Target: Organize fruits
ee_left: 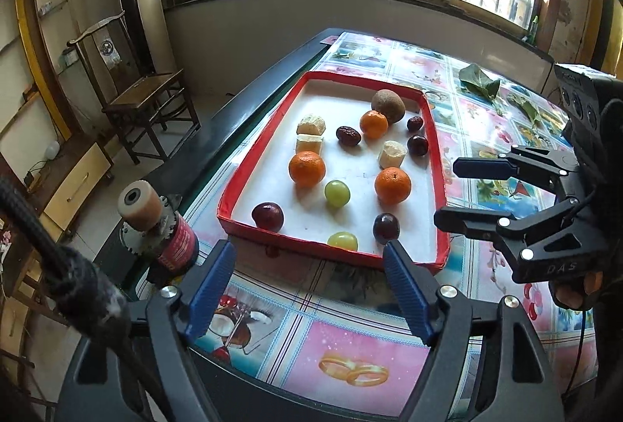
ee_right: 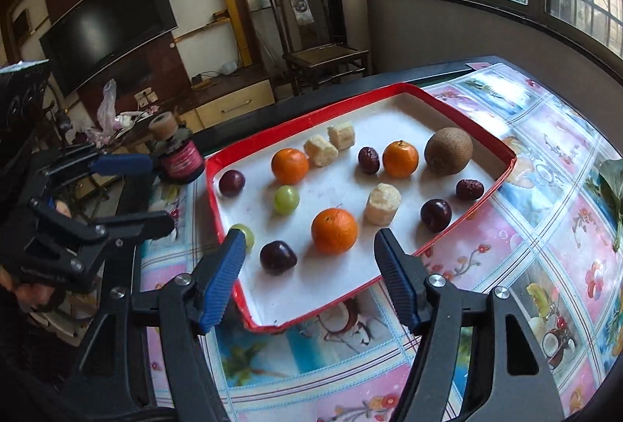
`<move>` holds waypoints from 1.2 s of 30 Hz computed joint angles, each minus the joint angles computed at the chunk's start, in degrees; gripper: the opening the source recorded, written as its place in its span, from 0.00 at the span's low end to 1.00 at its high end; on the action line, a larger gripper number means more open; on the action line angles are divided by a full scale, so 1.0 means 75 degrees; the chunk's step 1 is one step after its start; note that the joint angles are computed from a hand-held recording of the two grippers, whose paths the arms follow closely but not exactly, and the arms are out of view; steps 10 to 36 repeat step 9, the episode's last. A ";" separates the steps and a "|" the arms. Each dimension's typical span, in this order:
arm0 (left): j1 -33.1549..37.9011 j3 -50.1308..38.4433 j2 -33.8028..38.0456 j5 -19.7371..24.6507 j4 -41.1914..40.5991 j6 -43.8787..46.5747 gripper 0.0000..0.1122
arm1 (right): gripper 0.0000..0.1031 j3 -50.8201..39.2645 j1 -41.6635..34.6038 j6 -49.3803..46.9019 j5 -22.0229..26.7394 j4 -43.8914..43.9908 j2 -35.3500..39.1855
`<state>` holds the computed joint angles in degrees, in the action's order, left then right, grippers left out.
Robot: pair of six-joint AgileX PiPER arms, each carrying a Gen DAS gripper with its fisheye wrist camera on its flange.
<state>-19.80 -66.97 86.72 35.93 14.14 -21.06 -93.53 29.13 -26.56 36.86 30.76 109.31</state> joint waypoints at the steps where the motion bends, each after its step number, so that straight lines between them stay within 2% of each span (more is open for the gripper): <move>1: -0.0008 0.0091 -0.0081 -0.0021 0.0027 -0.0031 0.70 | 0.68 0.0092 0.0014 -0.0125 0.0008 0.0064 -0.0049; 4: -0.0036 0.0264 -0.0227 -0.0183 0.0123 -0.0228 0.70 | 0.68 0.0302 0.0061 -0.0357 -0.0038 0.0191 -0.0158; 6: -0.0160 0.0410 -0.0362 -0.0343 0.0595 -0.0733 0.70 | 0.68 0.0369 0.0090 -0.0352 -0.0075 0.0152 -0.0186; 9: -0.0260 0.0554 -0.0603 -0.0337 0.0802 -0.0897 0.70 | 0.68 0.0622 0.0102 -0.0527 -0.0215 0.0352 -0.0309; 36: -0.0260 0.0554 -0.0603 -0.0337 0.0802 -0.0897 0.70 | 0.68 0.0622 0.0102 -0.0527 -0.0215 0.0352 -0.0309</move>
